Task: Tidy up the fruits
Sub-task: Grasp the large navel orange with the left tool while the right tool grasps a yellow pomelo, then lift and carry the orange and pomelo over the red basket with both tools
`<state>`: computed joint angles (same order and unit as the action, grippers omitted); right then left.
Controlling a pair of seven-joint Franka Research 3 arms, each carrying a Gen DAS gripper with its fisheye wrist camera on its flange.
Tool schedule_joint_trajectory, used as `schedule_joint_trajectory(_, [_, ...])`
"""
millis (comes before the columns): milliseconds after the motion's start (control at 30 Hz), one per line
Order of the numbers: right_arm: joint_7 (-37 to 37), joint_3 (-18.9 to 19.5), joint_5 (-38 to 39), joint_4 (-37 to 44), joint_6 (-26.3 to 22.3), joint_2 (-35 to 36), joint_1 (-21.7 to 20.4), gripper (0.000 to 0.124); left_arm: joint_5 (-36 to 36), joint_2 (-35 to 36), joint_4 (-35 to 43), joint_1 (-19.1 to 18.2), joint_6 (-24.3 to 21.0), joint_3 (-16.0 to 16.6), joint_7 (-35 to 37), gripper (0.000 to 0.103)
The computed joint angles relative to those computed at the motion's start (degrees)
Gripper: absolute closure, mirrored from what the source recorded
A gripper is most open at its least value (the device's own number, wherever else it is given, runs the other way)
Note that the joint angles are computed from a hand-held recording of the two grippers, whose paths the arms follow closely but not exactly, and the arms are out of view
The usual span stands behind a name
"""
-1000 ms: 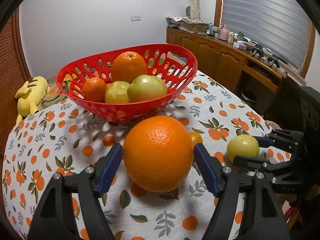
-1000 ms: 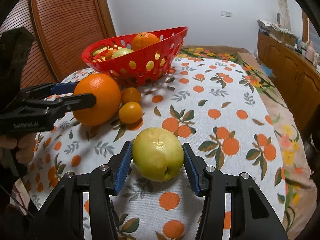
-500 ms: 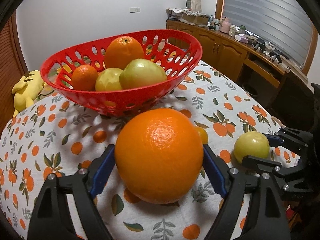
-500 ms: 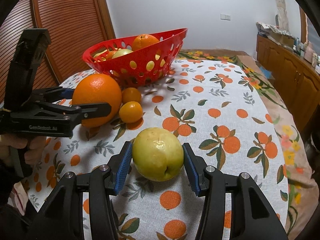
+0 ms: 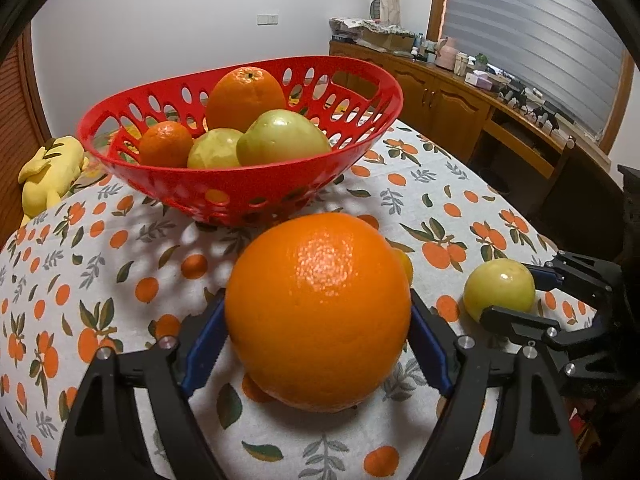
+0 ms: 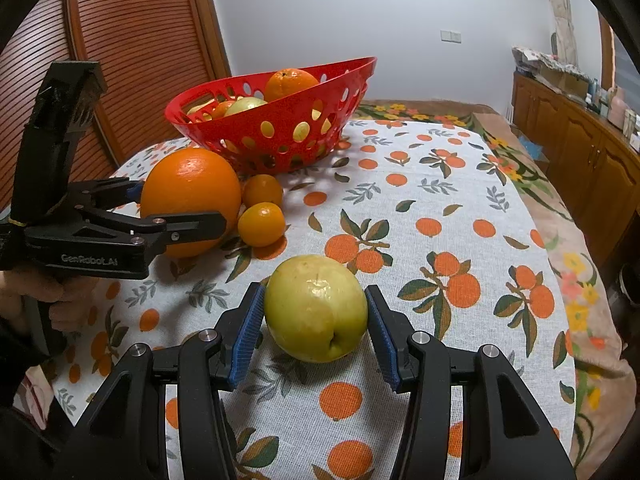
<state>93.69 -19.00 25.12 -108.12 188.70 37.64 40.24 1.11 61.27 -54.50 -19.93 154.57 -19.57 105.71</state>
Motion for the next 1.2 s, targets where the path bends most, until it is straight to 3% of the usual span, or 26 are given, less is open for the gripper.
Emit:
schedule_joint_trajectory(533, [0.3,0.5,-0.5,0.5,-0.7,0.2,-0.5,0.072,0.2,-10.8,-21.3,7.2,11.3,-4.3,-0.5,0.022])
schedule_joint_trajectory(800, [0.6,0.9,-1.1,0.5,-0.7,0.1,-1.0,0.072,0.6,-13.4,-25.7,10.5,14.9,-7.2,-1.0,0.022])
schedule_joint_trajectory(967, [1.2,-1.7,-1.5,0.7,-1.4,0.6,1.4,0.072,1.1,-14.4,-26.8,11.8,16.5,-8.5,-1.2,0.022])
schedule_joint_trajectory(1067, [2.8,-6.1,-1.0,0.6,-1.4,1.2,5.6,0.072,1.4,-14.9,-27.2,12.4,17.5,-9.1,-1.4,0.022])
schedule_joint_trajectory(1133, [2.4,-5.3,-1.4,0.3,-0.7,0.4,5.0,0.073,1.7,-15.3,-27.4,12.8,18.1,-9.5,-1.5,0.022])
schedule_joint_trajectory(1200, [2.3,-7.4,-1.0,0.2,-0.4,0.2,7.0,0.072,1.8,-15.4,-27.5,13.4,18.6,-10.2,-1.5,0.022])
